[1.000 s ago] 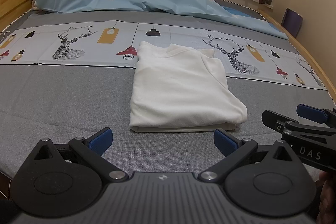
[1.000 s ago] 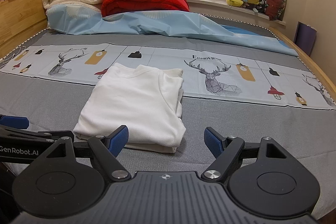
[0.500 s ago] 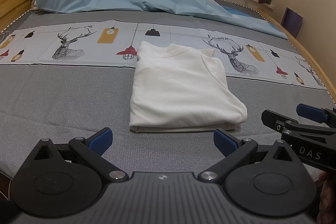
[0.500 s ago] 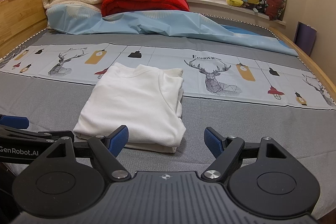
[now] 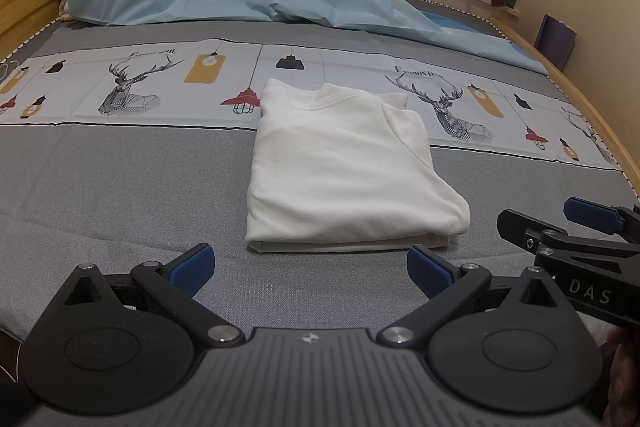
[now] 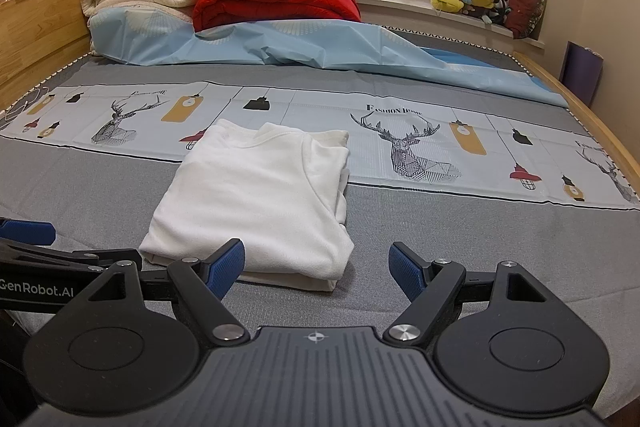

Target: Fold small clothes

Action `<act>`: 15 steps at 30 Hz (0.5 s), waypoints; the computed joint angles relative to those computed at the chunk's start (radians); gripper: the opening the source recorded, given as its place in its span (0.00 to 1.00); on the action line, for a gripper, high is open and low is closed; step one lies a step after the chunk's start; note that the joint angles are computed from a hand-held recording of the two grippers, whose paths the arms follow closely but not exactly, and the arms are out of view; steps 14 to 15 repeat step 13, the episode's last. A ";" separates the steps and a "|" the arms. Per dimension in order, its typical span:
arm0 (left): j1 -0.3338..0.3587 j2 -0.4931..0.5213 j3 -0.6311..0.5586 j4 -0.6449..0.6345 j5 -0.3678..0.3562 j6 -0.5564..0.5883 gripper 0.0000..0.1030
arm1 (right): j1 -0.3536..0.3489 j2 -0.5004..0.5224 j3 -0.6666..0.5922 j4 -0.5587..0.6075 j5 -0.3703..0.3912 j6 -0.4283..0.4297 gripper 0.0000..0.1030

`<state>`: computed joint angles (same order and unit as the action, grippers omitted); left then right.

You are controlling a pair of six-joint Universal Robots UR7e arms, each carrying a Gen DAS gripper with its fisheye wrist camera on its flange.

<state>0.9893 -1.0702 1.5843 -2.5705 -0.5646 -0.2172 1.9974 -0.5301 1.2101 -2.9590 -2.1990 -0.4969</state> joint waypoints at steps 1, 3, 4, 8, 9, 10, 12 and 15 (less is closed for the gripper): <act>0.000 0.000 0.001 -0.003 0.000 0.003 0.99 | 0.000 0.000 0.000 0.000 0.000 0.000 0.78; 0.000 0.001 0.002 -0.008 -0.002 0.010 0.99 | 0.000 0.000 0.001 0.000 0.000 -0.001 0.78; 0.000 0.001 0.002 -0.010 -0.002 0.013 0.99 | 0.000 0.000 0.000 0.000 0.000 0.000 0.78; 0.001 0.001 0.002 -0.011 -0.003 0.016 0.99 | 0.000 0.000 0.000 0.000 -0.001 0.001 0.78; 0.001 -0.002 0.004 -0.016 -0.004 0.022 0.99 | 0.000 0.000 0.000 0.000 -0.001 0.001 0.78; 0.001 -0.002 0.006 -0.022 -0.003 0.028 0.99 | 0.000 0.000 0.000 0.000 0.000 0.000 0.78; 0.000 -0.002 0.007 -0.026 -0.002 0.032 0.99 | 0.000 0.000 0.000 0.000 0.000 0.000 0.78; 0.000 -0.002 0.005 -0.019 -0.002 0.027 0.99 | 0.000 0.000 0.001 0.000 0.000 0.000 0.78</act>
